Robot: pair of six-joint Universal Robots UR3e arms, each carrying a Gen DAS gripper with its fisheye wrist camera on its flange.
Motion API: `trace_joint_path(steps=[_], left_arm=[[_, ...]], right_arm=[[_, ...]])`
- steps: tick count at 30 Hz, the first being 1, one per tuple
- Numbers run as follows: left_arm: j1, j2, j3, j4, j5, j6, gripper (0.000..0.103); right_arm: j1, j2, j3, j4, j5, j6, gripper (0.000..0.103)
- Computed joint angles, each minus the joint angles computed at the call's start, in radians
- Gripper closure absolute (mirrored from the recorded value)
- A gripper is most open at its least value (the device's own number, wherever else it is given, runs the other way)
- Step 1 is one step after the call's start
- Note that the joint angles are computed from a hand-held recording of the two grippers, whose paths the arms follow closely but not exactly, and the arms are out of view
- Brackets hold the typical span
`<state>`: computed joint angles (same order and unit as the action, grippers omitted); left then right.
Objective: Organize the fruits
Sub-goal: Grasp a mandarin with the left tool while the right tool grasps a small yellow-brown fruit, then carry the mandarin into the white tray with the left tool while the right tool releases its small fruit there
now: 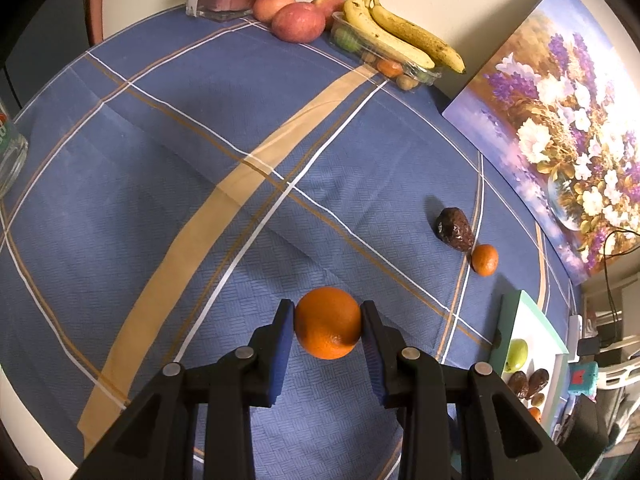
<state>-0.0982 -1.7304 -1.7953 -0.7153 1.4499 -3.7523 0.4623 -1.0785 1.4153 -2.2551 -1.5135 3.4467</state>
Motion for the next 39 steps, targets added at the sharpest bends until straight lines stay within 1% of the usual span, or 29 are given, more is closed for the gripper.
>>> trace_joint_path(steps=[4,12,17,20,25,27,32,34,35,39], left_arm=[[-0.003,0.002,-0.003,0.004,0.007,-0.009,0.068],[-0.010,0.003,0.002,0.023,-0.012,0.010,0.068],[-0.014,0.002,0.000,0.034,-0.029,0.015,0.068],[-0.028,-0.009,0.012,0.036,-0.044,0.032,0.068],[-0.075,-0.029,0.045,0.043,-0.070,0.059,0.068],[-0.095,-0.037,0.051,0.056,-0.086,0.064,0.068],[-0.175,-0.092,0.115,0.056,-0.099,0.084,0.068],[-0.195,-0.111,0.146,0.050,-0.124,0.089,0.068],[-0.210,-0.123,0.168,0.042,-0.134,0.093,0.068],[-0.282,-0.188,0.302,-0.027,-0.128,0.140,0.068]], right_arm=[[0.002,-0.014,0.006,-0.020,-0.010,0.015,0.077],[-0.044,-0.141,0.121,-0.113,-0.033,0.061,0.077],[-0.066,-0.196,0.158,-0.141,-0.087,0.094,0.077],[-0.107,-0.251,0.203,-0.144,-0.103,0.118,0.077],[-0.192,-0.348,0.296,-0.126,-0.158,0.163,0.077],[-0.240,-0.397,0.344,-0.125,-0.155,0.168,0.077],[-0.355,-0.511,0.458,-0.120,-0.131,0.192,0.077],[-0.389,-0.553,0.484,-0.105,-0.134,0.192,0.077],[-0.400,-0.572,0.498,-0.104,-0.138,0.193,0.077],[-0.448,-0.655,0.558,-0.091,-0.149,0.197,0.077]])
